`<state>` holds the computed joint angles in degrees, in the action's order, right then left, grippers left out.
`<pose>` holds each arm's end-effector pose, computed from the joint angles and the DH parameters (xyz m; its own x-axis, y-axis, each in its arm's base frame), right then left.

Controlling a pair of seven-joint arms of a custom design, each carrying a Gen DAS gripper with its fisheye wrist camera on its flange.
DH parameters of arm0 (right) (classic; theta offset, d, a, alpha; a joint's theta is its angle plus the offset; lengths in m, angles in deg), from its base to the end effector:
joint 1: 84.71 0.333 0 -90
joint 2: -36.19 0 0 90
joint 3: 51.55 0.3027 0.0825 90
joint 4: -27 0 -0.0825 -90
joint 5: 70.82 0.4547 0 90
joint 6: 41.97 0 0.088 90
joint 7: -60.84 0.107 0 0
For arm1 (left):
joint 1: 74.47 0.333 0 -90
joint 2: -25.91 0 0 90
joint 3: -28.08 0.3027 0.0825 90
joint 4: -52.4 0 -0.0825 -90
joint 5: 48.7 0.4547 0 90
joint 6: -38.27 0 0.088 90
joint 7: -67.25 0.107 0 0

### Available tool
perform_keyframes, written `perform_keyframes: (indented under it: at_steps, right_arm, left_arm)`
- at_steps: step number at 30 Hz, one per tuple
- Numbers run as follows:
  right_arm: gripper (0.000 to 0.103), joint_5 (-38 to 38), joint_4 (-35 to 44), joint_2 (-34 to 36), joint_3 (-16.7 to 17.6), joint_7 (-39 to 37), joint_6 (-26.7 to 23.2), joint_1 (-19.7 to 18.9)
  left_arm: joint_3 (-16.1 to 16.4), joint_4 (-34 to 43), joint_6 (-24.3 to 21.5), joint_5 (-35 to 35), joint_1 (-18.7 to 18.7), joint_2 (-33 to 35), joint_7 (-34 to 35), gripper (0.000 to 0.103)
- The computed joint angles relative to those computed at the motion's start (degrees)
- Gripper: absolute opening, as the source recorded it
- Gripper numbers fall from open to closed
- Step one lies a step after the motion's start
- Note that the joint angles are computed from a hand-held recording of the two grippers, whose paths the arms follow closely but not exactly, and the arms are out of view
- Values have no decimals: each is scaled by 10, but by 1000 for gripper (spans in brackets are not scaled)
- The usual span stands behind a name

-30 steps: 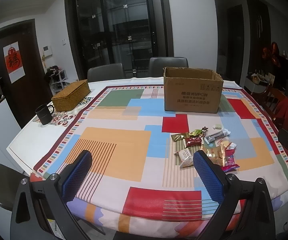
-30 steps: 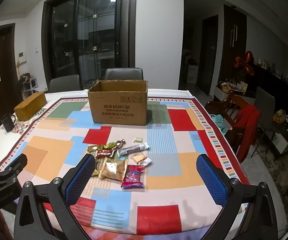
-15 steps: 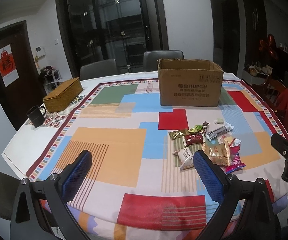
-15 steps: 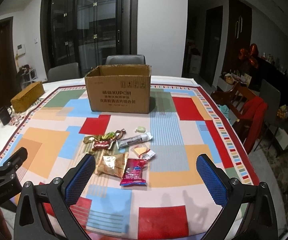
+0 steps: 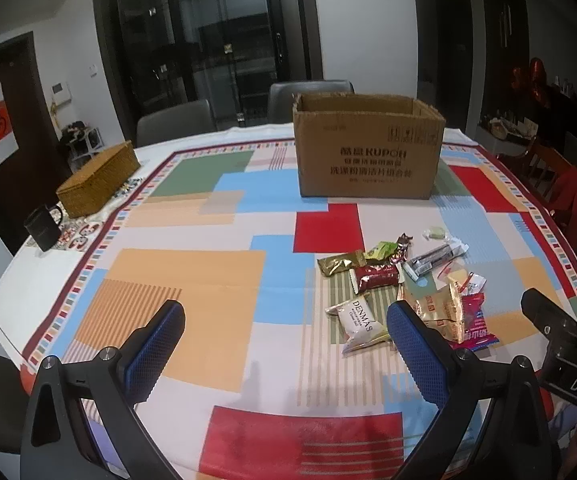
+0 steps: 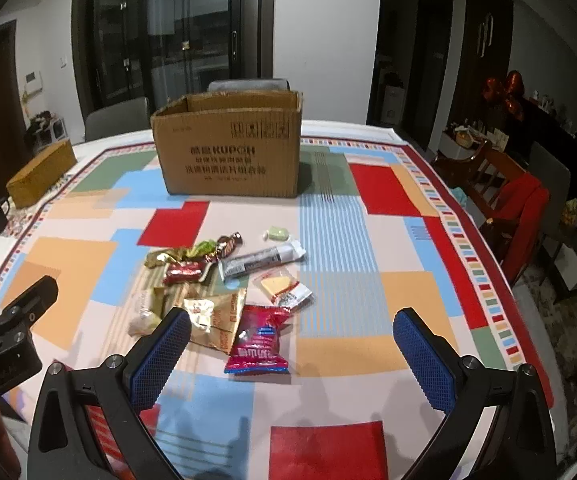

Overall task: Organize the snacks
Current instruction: 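Grasp the white DENMAS pack with the left tool while the right tool grasps the red hawthorn bag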

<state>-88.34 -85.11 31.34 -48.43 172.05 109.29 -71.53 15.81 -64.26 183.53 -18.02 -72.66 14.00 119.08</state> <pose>0.6239 0.1915 0.5684 0.1104 -0.9933 0.0353 -0.6908 -0.1022 -0.7158 0.6034 -0.1256 0.5812 0.1788 -0.9790 -0.0978 -0.6780 -0.0506 -0.7333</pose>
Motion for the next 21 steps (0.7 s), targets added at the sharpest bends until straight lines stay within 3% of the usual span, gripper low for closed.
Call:
perform_keyframes:
  at_steps: [11,21]
  right_arm:
    - [102,33,33,44,-3,-33,-39,1]
    - [98,61,64,81,-3,-63,-72,2]
  left_arm:
    - [16,45,-15,-28,-22,61,31,101]
    - [33,85,-26,-60,-44,112,65,92]
